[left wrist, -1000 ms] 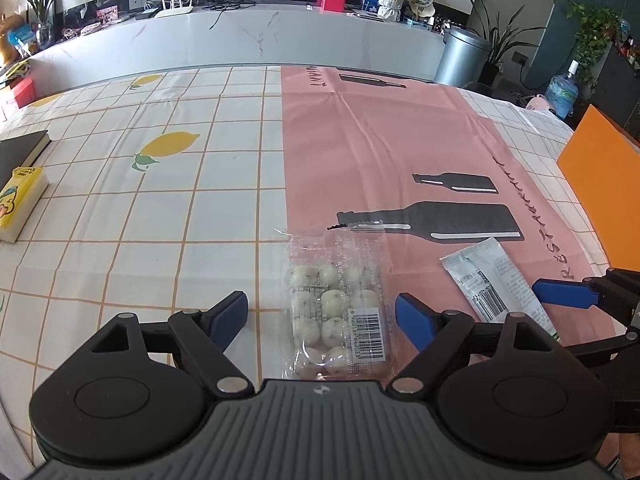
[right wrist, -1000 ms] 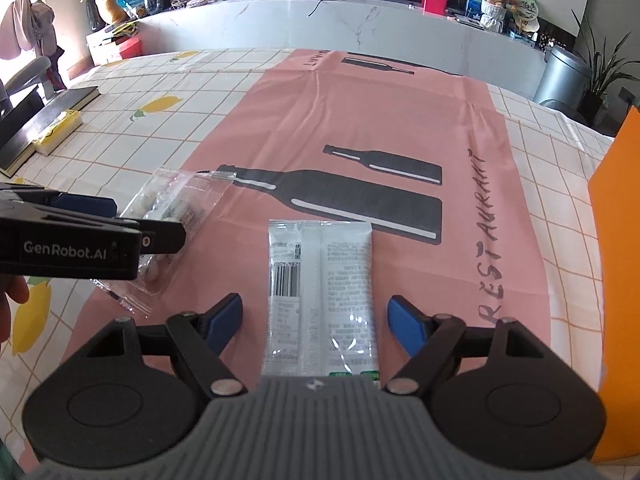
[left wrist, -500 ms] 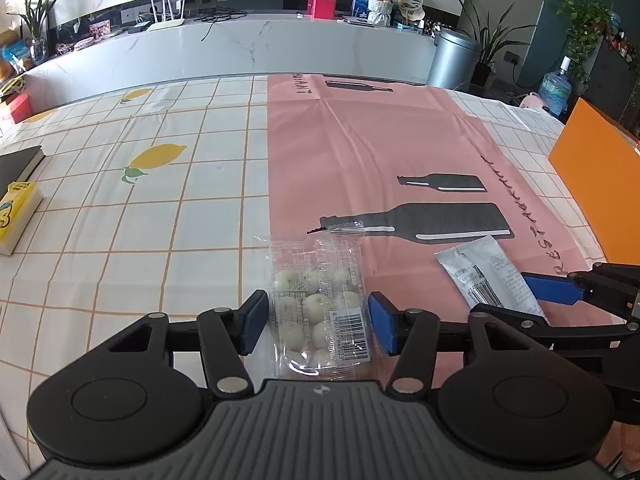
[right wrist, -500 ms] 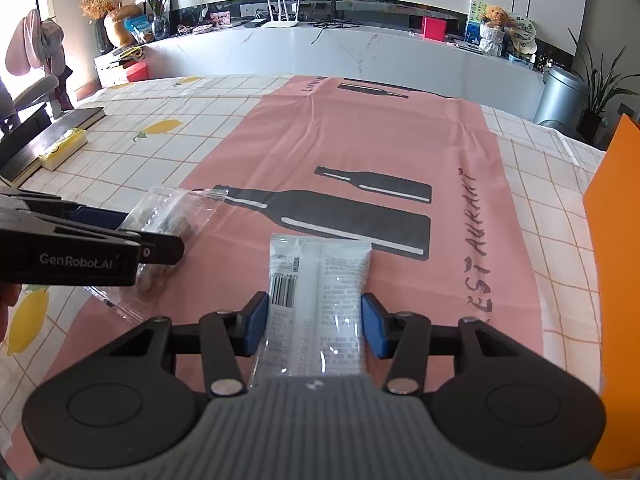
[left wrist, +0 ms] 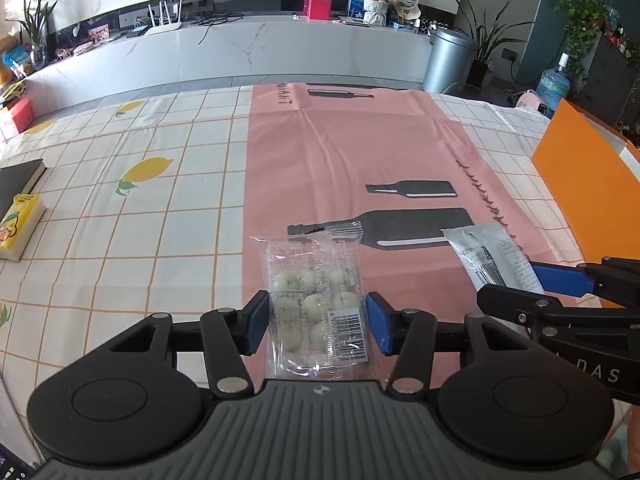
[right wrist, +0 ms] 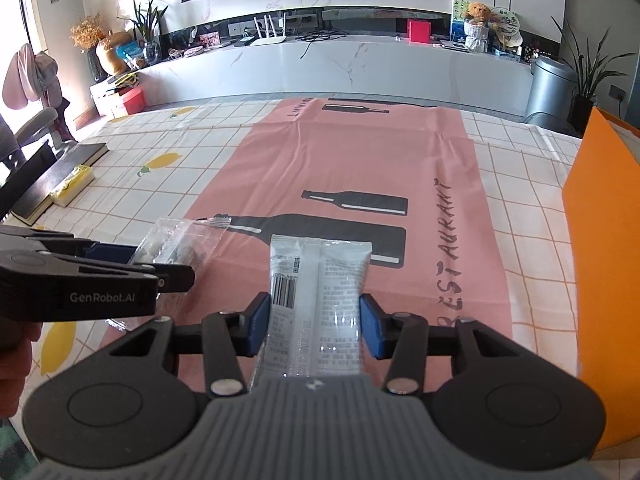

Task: Organize snacks
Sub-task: 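Carry both held bags up and over the orange box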

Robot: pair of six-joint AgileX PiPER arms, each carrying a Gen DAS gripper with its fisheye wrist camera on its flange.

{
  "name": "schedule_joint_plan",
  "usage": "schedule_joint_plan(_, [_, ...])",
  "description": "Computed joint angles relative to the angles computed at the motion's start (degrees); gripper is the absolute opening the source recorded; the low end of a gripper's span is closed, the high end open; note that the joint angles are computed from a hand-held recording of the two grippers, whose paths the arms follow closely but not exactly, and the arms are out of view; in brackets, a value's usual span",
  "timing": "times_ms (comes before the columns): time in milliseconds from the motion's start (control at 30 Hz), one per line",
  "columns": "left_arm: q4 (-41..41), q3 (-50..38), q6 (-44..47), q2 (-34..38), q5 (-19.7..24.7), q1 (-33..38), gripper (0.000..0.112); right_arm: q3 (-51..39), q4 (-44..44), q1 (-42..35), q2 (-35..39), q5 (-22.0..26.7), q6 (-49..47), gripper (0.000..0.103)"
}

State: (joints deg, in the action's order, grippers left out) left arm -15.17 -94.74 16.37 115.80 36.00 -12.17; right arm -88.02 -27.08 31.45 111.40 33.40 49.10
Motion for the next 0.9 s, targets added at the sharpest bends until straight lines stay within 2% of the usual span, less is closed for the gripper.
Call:
schedule_joint_plan(167, [0.06, 1.29, -1.66, -3.74, 0.87, -2.73, 0.059, 3.89, -0.45, -0.39, -5.71, -0.08, 2.13, 0.045])
schedule_joint_plan(567, [9.23, 4.92, -12.43, -13.95, 0.78, -11.93, 0.059, 16.97, -5.44, 0.43, -23.54, 2.71, 11.06, 0.045])
schedule_joint_plan(900, [13.71, 2.63, -17.39, -16.39, 1.96, -21.5, 0.059, 29.13, -11.79, 0.53, -41.17, 6.35, 19.09, 0.045])
